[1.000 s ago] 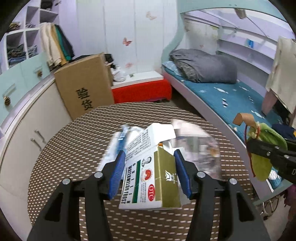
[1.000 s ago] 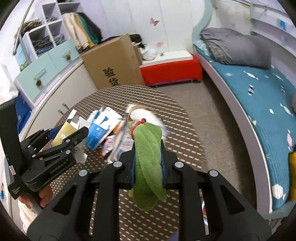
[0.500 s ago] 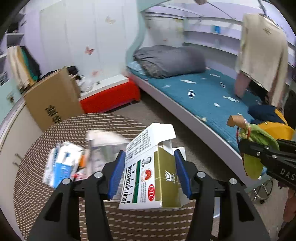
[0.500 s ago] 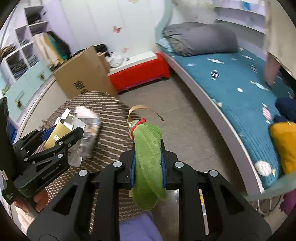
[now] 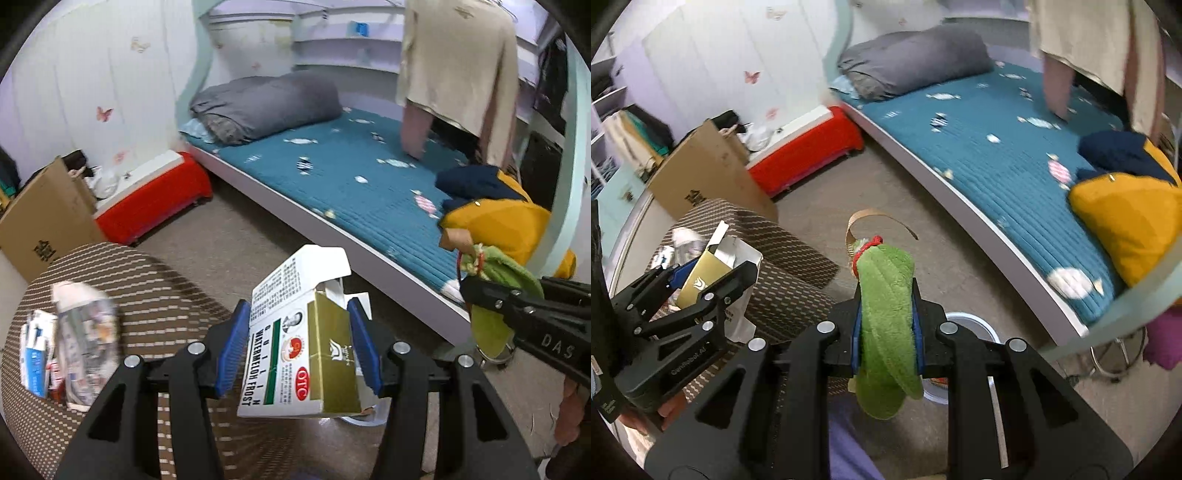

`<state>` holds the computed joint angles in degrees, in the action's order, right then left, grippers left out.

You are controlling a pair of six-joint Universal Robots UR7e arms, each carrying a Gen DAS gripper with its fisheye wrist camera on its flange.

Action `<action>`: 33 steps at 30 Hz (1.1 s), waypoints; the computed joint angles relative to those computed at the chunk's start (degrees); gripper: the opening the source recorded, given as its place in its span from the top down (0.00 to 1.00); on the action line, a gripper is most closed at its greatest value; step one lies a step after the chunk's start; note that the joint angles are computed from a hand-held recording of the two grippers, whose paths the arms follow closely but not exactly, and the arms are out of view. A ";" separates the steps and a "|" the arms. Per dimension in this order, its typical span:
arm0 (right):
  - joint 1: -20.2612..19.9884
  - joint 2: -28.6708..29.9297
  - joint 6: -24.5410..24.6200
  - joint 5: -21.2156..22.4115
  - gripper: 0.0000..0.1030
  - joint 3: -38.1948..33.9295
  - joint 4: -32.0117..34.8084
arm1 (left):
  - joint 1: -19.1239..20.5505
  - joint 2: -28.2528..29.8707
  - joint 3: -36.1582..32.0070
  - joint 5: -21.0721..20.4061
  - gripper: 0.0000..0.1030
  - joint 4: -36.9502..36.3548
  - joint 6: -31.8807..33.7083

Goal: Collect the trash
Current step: 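Carry the medicine box and green cloth with both tools over the bucket, then open both tools to drop the box and cloth into the bucket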

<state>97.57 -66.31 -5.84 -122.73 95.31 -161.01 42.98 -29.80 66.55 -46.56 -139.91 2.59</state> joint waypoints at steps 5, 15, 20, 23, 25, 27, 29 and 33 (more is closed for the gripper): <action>-2.99 -2.76 2.27 -0.57 0.80 3.26 0.31 | -0.50 2.72 -1.40 -1.95 0.48 2.00 -0.89; -8.32 -5.84 5.42 -1.49 0.80 8.37 1.92 | -0.12 8.01 -3.26 -4.95 0.48 8.85 -4.41; -10.79 -6.84 7.60 -1.26 0.80 10.60 3.23 | 0.31 11.04 -4.85 -6.14 0.39 10.20 -4.85; -11.60 -6.93 8.12 -1.05 0.80 11.62 3.54 | 0.58 11.63 -3.69 -6.74 0.22 7.49 -4.28; -11.76 -6.65 7.78 -1.63 0.80 11.93 3.45 | 0.82 11.67 -2.89 -6.64 0.22 7.33 -4.36; -11.82 -6.34 7.48 -2.46 0.80 12.27 2.90 | 1.10 11.97 -3.09 -5.74 0.22 8.27 -5.58; -11.94 -6.04 7.67 -2.56 0.80 12.20 3.07 | 1.43 11.15 -1.66 -4.23 0.22 8.06 -7.09; -11.97 -4.62 8.00 -2.45 0.80 11.54 4.25 | 2.69 8.99 0.53 -3.85 0.22 8.83 -11.08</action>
